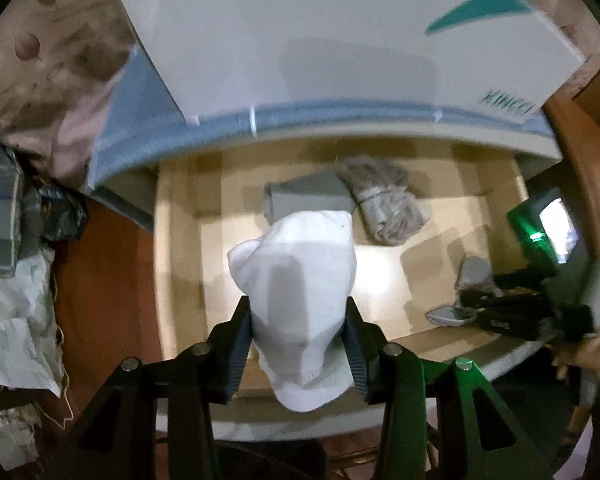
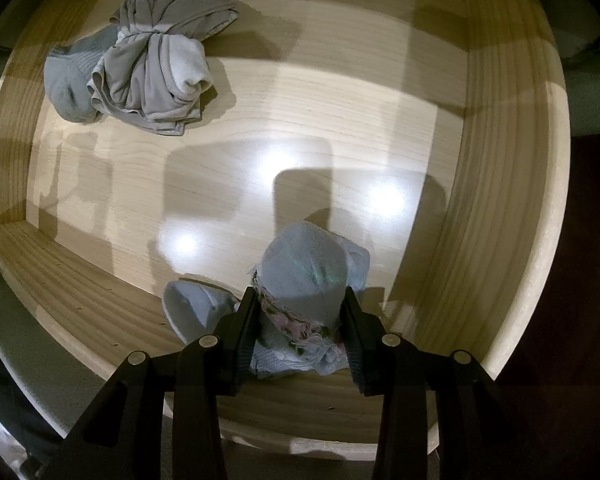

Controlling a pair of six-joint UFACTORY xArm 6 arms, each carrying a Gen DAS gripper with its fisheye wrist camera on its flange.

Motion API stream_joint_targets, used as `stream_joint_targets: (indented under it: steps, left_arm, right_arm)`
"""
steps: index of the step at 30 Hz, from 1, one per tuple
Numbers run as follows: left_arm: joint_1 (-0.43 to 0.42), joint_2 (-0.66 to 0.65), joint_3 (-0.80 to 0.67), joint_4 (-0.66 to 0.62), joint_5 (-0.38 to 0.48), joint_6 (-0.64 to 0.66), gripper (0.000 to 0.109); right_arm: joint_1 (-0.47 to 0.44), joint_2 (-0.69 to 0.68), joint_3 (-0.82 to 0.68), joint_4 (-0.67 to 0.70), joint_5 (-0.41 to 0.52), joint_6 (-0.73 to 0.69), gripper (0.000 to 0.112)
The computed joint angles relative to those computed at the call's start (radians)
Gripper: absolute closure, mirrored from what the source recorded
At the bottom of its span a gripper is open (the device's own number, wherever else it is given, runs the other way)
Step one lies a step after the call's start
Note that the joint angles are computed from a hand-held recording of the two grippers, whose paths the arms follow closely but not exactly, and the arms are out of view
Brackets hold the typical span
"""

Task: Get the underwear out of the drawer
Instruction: 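Carry the white sock into the white box and open the left tool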

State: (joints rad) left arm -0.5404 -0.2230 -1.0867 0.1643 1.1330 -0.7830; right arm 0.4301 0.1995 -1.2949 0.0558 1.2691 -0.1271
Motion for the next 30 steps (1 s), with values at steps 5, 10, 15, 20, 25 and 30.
stream_joint_targets:
  steps: [5,10,15,20,25,30]
  left_arm:
    - [-0.003,-0.049,-0.075,0.063,0.053,0.006,0.065]
    - [0.015,-0.074,-0.164,0.121,0.086,0.021,0.065]
    - [0.053,-0.029,-0.33,0.2,0.166,0.078,0.065]
    - [0.102,0.046,-0.472,0.233,0.193,0.154,0.065]
    - [0.155,0.125,-0.528,0.209,0.144,0.191,0.065]
    - [0.197,0.188,-0.506,0.174,0.056,0.185,0.065]
  right_arm:
    - [0.001,-0.001,0.0,0.0,0.001,0.002,0.075]
    - [0.001,-0.001,-0.001,0.0,0.001,0.004,0.075]
    - [0.001,-0.001,-0.001,-0.001,0.002,0.004,0.075]
    - [0.001,-0.002,0.012,0.001,-0.009,0.007,0.075]
    - [-0.004,0.005,0.016,0.003,-0.014,0.01,0.074]
    - [-0.013,0.004,0.011,0.006,-0.009,0.006,0.074]
